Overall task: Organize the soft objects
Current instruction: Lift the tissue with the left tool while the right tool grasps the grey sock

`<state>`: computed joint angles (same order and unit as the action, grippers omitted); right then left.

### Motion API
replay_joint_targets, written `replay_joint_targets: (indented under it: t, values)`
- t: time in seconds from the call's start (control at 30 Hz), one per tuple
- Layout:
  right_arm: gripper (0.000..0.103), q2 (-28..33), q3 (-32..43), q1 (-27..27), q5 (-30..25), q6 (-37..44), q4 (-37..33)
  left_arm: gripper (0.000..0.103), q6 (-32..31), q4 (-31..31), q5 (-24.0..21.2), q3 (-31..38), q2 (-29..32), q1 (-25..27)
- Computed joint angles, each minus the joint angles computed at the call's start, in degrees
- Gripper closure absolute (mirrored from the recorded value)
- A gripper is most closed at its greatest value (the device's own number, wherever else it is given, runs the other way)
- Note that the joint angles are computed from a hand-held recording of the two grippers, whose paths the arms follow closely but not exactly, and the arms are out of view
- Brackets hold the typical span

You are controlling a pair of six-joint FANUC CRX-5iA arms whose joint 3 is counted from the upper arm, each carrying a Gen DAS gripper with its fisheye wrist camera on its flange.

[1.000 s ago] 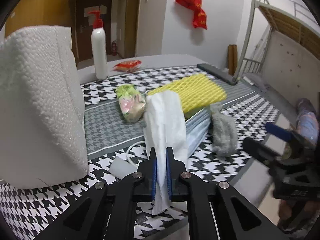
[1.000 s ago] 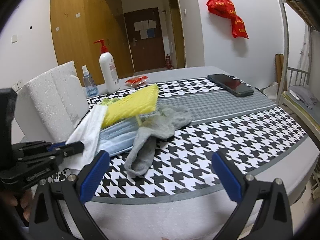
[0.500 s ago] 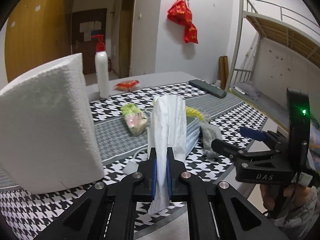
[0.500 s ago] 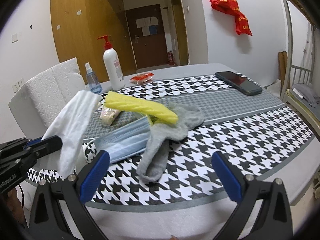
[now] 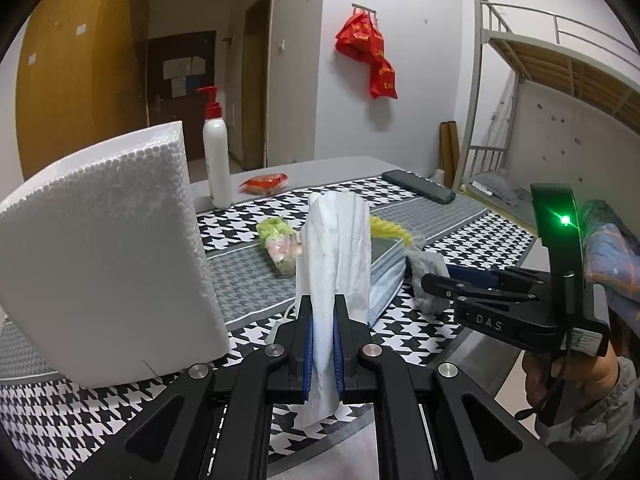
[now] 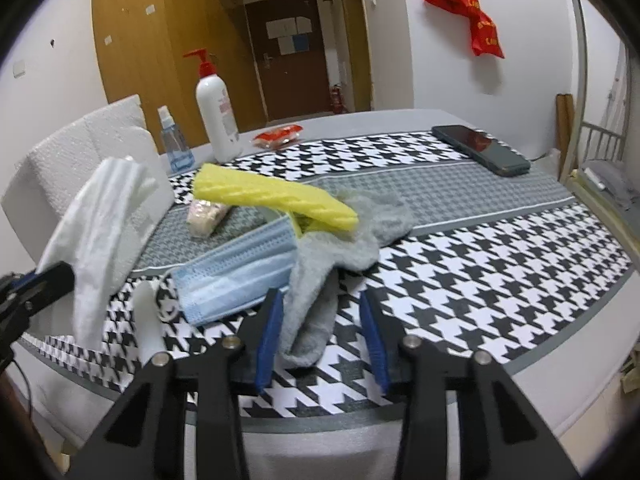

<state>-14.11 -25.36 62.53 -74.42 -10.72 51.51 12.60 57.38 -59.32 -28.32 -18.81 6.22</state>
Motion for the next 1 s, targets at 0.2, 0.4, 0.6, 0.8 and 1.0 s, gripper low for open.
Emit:
replay_joint_targets:
  t: [0.2, 0.4, 0.6, 0.8, 1.0]
  values:
    - [0.094, -0.9, -0.3, 1.0, -0.9, -0.4, -0.7, 0.094, -0.2, 0.5, -0.5, -0.6, -0.8, 1.1]
    - [0.095, -3.2, -1.4, 4.6, -3.7, -3.8, 1.6, 0.094, -0.4, 0.6, -2.1, -0.9, -1.8, 2.9]
    - [0.094, -3.5, -0.6, 7.4, -6.6, -4.8, 3.2, 0.094, -1.1, 1.8, -3.3, -1.6, -3.2, 4.8]
    - [0.074, -1.3, 1.4, 4.3, -5.2, -1.0, 1.5, 0.094, -0.2, 1.2, -2.9, -1.7, -3.2, 5.5]
    - [0.053, 0.2, 2.3, 0.3, -2.1, 3.0, -0.1, 0.094, 0.7, 1.1, -1.7, -1.6, -2.5, 4.8]
